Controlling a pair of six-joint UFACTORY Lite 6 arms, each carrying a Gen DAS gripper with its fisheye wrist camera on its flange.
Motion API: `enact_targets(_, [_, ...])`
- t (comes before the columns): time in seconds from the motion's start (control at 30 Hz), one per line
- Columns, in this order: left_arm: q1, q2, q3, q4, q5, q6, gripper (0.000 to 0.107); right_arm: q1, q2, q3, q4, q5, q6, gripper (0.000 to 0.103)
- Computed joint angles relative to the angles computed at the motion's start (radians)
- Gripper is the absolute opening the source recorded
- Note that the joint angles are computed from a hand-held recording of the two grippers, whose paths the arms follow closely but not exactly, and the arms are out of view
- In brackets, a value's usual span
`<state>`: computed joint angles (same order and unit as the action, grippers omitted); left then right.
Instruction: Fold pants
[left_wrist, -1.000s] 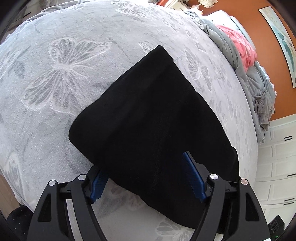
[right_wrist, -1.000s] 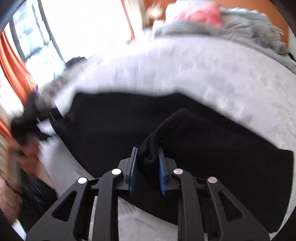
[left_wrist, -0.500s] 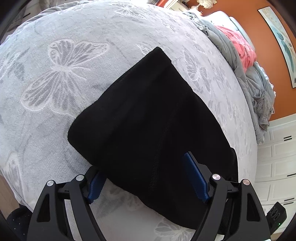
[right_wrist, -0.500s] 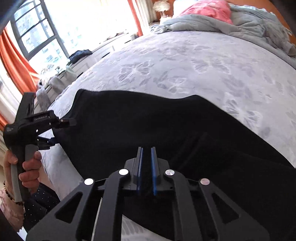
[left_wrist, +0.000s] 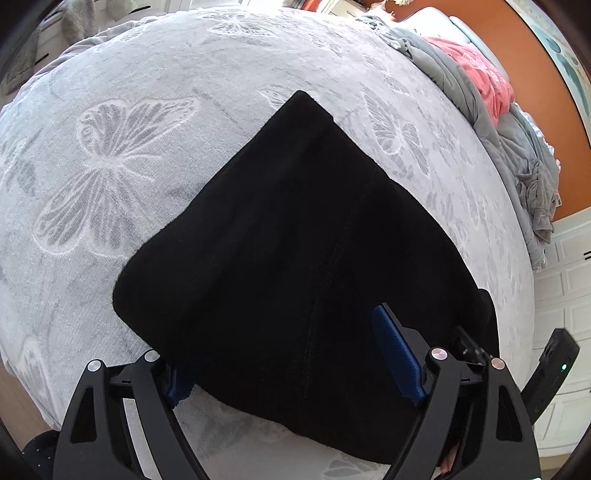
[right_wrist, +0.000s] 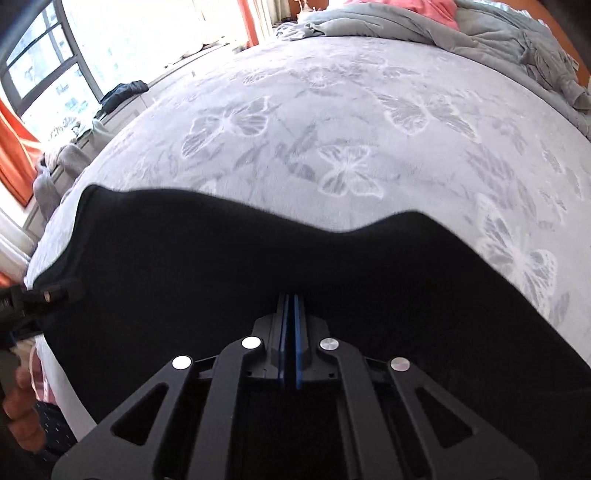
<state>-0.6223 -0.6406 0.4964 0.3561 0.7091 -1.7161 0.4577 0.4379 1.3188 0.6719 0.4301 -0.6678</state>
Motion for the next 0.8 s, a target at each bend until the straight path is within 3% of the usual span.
enact_targets(0.1, [-0.029, 0.030, 0.013, 0.050, 0.014, -0.053, 0.082, -0.017, -0.020, 0.058, 0.031, 0.051, 0.013, 0.006])
enact_targets(0.2, [-0.030, 0.012, 0.004, 0.070, 0.016, -0.082, 0.078, -0.079, -0.168, -0.036, 0.075, 0.085, -0.073, 0.008])
enact_targets(0.3, [-0.035, -0.032, -0.012, 0.100, 0.026, -0.112, 0.039, -0.184, -0.347, -0.174, 0.047, 0.091, -0.136, 0.011])
enact_targets(0.33, [-0.030, -0.051, -0.019, 0.103, 0.017, -0.104, 0.022, -0.235, -0.398, -0.217, 0.043, 0.088, -0.163, 0.020])
enact_targets(0.37, [-0.030, -0.075, -0.027, 0.113, 0.002, -0.110, 0.018, -0.302, -0.456, -0.271, 0.052, 0.081, -0.205, 0.028])
enact_targets(0.4, [-0.058, -0.091, -0.024, 0.152, 0.016, -0.158, 0.017, -0.364, -0.486, -0.302, 0.070, 0.075, -0.252, 0.045])
enact_targets(0.43, [-0.102, -0.087, 0.002, 0.203, 0.052, -0.205, 0.016, -0.430, -0.516, -0.335, 0.090, 0.072, -0.302, 0.052])
enact_targets(0.5, [-0.221, -0.033, 0.103, 0.311, 0.152, -0.288, 0.015, -0.559, -0.544, -0.365, 0.093, 0.093, -0.370, 0.051])
enact_targets(0.63, [-0.485, 0.249, 0.500, 0.493, 0.355, -0.331, 0.015, -0.802, -0.506, -0.319, 0.187, 0.223, -0.538, 0.054])
enact_targets(0.73, [-0.587, 0.547, 0.814, 0.612, 0.349, -0.250, 0.019, -0.946, -0.426, -0.258, 0.212, 0.328, -0.584, 0.054])
enact_targets(0.8, [-0.579, 0.756, 1.018, 0.556, 0.243, -0.141, 0.038, -1.010, -0.362, -0.212, 0.200, 0.379, -0.585, 0.054])
